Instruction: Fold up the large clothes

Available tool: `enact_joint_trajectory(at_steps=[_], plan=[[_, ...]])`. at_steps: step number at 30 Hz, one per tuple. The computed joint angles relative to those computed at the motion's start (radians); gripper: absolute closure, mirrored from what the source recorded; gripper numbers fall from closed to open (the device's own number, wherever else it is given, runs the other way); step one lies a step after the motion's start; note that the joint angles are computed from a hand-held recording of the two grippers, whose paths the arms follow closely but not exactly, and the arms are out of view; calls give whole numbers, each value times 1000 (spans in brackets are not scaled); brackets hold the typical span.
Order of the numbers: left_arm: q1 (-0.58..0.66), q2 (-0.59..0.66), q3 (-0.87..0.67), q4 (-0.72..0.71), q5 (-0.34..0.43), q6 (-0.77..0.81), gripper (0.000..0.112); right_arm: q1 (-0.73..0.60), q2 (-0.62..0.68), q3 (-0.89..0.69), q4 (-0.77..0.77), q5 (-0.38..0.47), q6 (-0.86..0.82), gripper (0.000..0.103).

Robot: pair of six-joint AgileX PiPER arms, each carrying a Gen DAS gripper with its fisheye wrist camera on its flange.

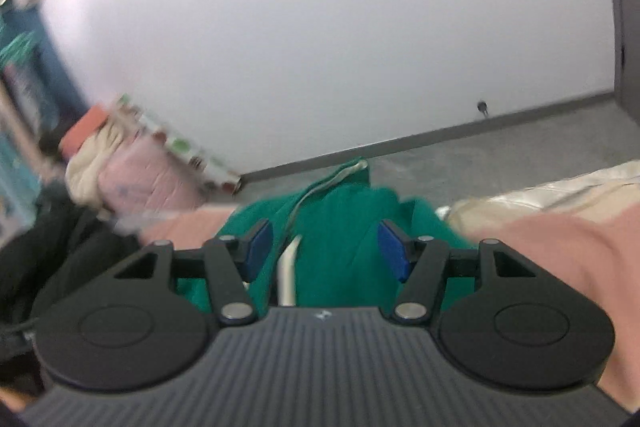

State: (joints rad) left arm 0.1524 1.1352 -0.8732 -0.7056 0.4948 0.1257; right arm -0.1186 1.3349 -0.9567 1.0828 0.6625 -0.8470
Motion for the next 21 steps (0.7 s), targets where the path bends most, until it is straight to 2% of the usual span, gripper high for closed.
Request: enact_joint_trajectory(at_steps=[2, 4, 5, 6, 7, 8, 11, 13, 15, 17, 19, 21], plan=[[19, 158, -52, -159, -53, 105, 33, 36, 143, -65, 59, -66, -22, 41], [9, 275, -109, -249, -108, 178, 33, 68, 249, -124, 89, -131, -44, 41], [11, 334, -156, -275, -97, 206, 33, 80, 304, -162, 89, -155, -37, 41], [24, 406, -218, -327, -46, 271, 33, 90, 349, -201, 51, -163, 8, 41], [30, 456, -268, -342, -6, 308, 34, 99, 391, -238, 21, -163, 51, 41], [22, 486, -306, -319, -6, 316, 35, 100, 440, -284, 3, -133, 83, 41], [8, 562, -389, -310, 8, 364, 35, 109, 583, -446, -83, 11, 207, 41], [4, 592, -415, -311, 11, 362, 35, 142, 623, -486, -173, 4, 310, 41], [15, 612, -437, -354, 46, 415, 35, 157, 633, -491, -177, -5, 305, 41], [34, 640, -482, -365, 111, 419, 43, 163, 649, -518, -197, 15, 316, 41], [34, 657, -534, -287, 141, 327, 67, 151, 665, -554, -164, 58, 290, 47], [25, 671, -597, -166, 174, 215, 81, 145, 666, -583, -157, 97, 257, 69]])
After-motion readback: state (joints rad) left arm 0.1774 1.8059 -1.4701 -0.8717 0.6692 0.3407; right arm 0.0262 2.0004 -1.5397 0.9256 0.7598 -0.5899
